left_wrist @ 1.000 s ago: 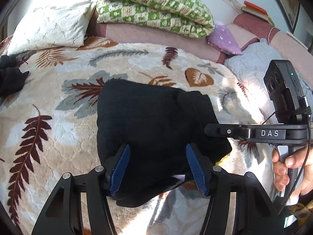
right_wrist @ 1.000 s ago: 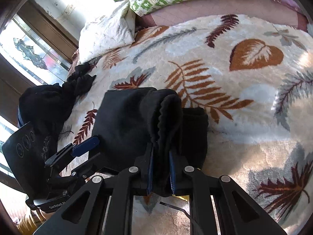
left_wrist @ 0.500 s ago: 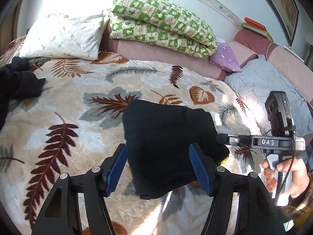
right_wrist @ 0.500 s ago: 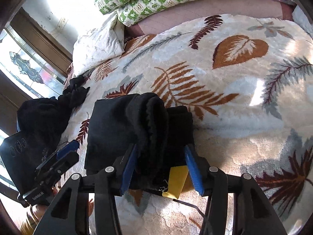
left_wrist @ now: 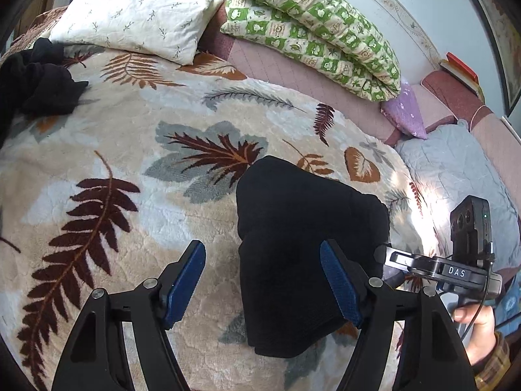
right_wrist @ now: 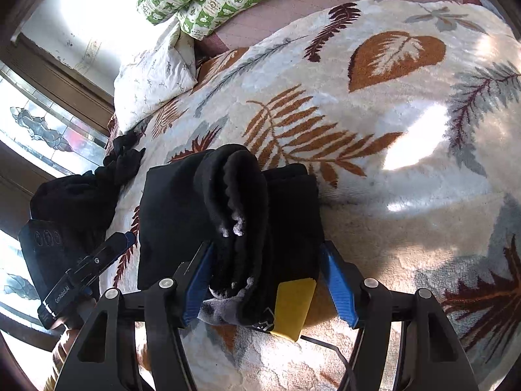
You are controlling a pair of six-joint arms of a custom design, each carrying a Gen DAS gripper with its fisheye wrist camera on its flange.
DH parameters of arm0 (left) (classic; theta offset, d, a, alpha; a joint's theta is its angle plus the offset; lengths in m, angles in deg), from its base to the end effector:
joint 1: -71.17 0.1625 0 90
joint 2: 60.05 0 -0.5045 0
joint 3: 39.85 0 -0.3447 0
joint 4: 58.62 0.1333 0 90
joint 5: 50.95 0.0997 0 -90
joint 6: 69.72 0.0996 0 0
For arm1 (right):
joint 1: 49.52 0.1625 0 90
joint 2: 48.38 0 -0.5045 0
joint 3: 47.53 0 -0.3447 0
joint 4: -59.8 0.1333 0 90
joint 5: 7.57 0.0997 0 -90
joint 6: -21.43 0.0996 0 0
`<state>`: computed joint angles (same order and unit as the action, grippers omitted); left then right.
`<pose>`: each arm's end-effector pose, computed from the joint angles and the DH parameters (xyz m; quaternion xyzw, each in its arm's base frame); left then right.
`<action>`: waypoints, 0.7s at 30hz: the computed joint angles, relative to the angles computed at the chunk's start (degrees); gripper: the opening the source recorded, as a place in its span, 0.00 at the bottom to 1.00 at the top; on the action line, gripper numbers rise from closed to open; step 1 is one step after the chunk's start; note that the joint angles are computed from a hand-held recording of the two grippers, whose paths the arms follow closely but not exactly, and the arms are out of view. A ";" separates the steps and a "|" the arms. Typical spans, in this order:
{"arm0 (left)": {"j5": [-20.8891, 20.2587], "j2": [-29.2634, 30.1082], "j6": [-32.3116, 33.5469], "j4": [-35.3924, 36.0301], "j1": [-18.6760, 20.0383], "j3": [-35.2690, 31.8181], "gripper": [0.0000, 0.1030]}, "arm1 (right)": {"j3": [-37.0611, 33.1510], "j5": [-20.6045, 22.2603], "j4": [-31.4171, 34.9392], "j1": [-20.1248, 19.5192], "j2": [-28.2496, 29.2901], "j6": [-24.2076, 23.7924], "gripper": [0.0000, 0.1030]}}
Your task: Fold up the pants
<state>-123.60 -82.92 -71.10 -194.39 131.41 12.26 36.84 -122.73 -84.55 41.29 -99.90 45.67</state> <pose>-0.2994 -0.8520 0.1274 0.2188 0.9538 -0.1770 0.1056 0.1013 -0.7279 0.3231 -0.2345 -0.9306 0.2241 0.1694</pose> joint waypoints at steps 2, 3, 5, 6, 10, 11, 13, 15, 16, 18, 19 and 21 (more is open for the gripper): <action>0.37 2.01 -0.27 3.23 0.01 -3.50 0.56 | 0.24 0.95 -0.73 -0.53 0.12 -0.12 0.62; 1.06 3.17 -0.47 5.69 -0.05 -5.53 0.49 | 0.56 1.62 -1.38 -0.86 0.08 -0.01 0.61; 1.76 4.97 -0.82 8.34 -0.16 -8.21 0.37 | 1.27 3.20 -2.65 -1.52 0.00 0.13 0.57; 2.48 5.58 -0.42 7.88 -0.32 -8.67 0.36 | 1.45 3.42 -2.95 -1.68 0.02 -0.13 0.54; 2.38 6.83 0.01 8.57 -0.62 -10.90 0.26 | 1.21 5.38 -3.22 -2.06 0.06 -1.11 0.34; 2.60 6.77 0.60 8.64 -0.81 -10.92 0.24 | 0.63 4.94 -2.51 -1.80 0.21 -1.72 0.33; 2.00 6.34 2.46 6.87 -0.92 -10.18 0.22 | -0.43 3.88 -1.57 -1.12 0.45 -2.82 0.30; 1.93 6.39 2.81 6.64 -1.19 -11.01 0.21 | -0.91 3.94 -2.71 -0.57 0.50 -3.31 0.29; 1.81 6.04 3.21 5.94 -1.30 -10.71 0.21 | -1.18 4.08 -3.38 -0.36 0.53 -3.65 0.29; 1.82 6.76 4.20 6.62 -1.65 -13.30 0.21 | -2.59 3.46 -3.56 0.17 0.80 -4.58 0.29; 1.72 6.98 4.75 7.04 -1.74 -14.38 0.21 | -3.61 3.09 -3.23 0.38 1.01 -5.05 0.29; 1.75 8.83 6.02 9.06 -2.03 -19.42 0.21 | -6.06 2.31 -2.48 0.63 1.60 -5.74 0.29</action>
